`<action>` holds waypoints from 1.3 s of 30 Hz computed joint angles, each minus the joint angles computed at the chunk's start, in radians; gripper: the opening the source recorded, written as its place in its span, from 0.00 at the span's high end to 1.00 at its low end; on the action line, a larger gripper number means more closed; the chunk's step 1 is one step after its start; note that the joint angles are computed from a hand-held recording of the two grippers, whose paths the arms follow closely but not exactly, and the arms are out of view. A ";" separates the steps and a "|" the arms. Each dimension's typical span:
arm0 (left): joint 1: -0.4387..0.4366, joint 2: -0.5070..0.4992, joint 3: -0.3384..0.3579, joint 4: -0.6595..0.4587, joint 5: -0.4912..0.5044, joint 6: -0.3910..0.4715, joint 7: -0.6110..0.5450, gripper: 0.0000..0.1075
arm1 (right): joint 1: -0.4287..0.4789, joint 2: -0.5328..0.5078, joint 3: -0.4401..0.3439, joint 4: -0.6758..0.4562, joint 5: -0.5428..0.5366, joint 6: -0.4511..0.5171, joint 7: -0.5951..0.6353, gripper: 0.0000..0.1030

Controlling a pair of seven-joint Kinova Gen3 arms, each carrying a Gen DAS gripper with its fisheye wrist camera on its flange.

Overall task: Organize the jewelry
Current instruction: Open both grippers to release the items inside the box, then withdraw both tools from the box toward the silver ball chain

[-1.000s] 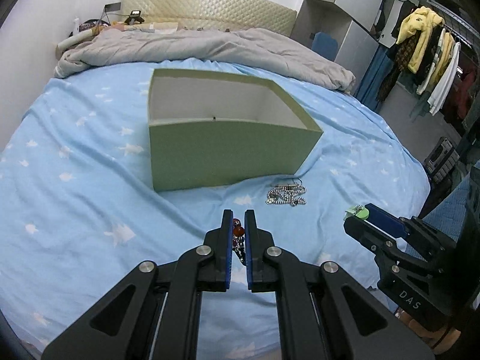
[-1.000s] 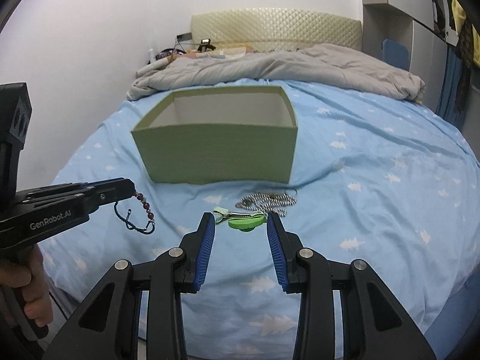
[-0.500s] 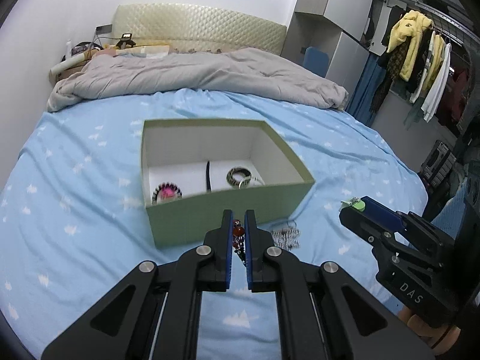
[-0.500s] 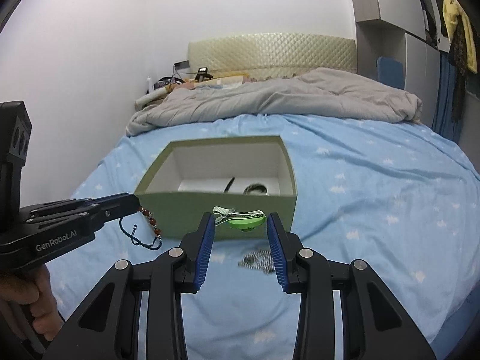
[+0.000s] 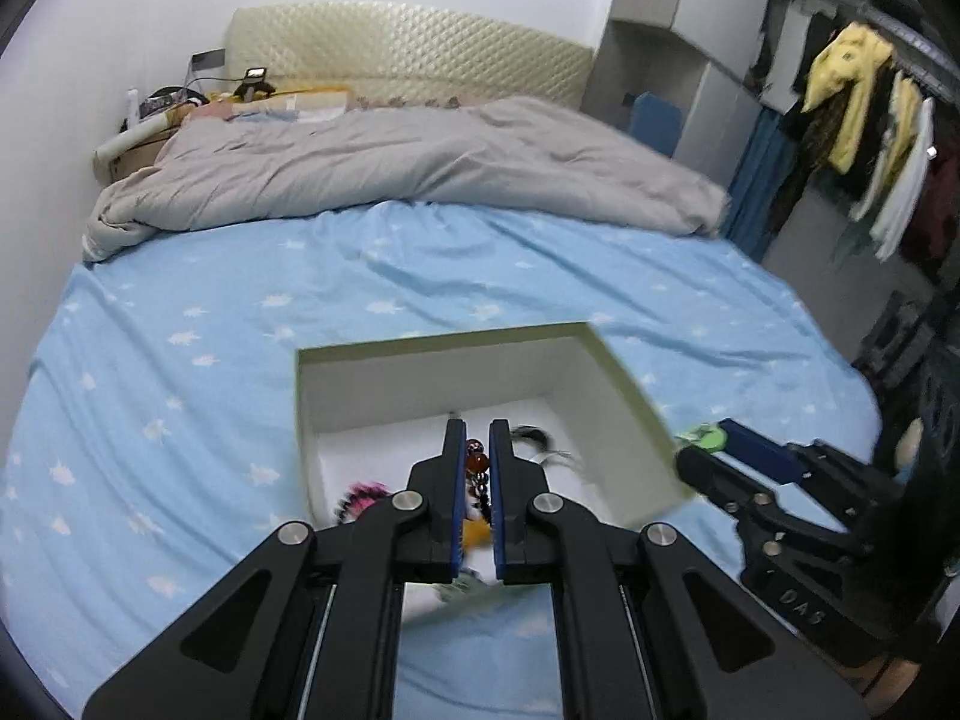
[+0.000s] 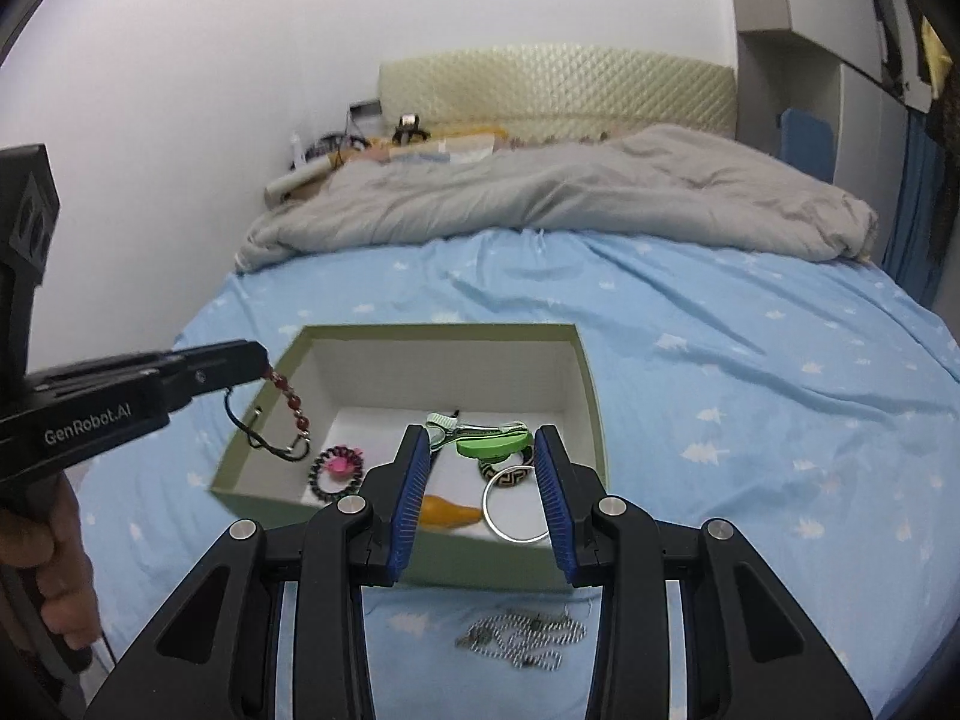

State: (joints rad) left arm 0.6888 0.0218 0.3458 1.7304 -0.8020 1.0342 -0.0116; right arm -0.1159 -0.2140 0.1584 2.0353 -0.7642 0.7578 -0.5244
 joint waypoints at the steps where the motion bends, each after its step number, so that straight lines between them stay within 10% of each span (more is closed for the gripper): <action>1: -0.013 0.006 -0.011 -0.003 0.029 -0.009 -0.030 0.94 | 0.001 0.020 -0.014 -0.012 0.016 -0.006 -0.020 0.67; 17: -0.140 0.018 -0.101 0.022 0.326 -0.110 -0.240 0.93 | 0.036 0.191 -0.145 -0.105 0.148 -0.012 -0.170 0.67; 20: -0.153 0.011 -0.099 0.016 0.332 -0.098 -0.244 0.74 | 0.051 0.190 -0.139 -0.115 0.119 0.013 -0.147 0.57; 23: -0.146 0.000 -0.082 0.010 0.281 -0.065 -0.204 0.50 | 0.062 0.183 -0.135 -0.124 0.100 0.028 -0.132 0.52; 39: -0.058 -0.072 0.090 0.013 0.047 0.098 0.069 0.50 | 0.087 -0.002 0.021 -0.022 -0.084 0.106 0.097 0.50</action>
State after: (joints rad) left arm 0.6304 -0.0502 0.4357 1.7432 -0.7554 1.1317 0.0574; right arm -0.0293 -0.2159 0.1795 2.0132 -0.8485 0.8635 -0.4279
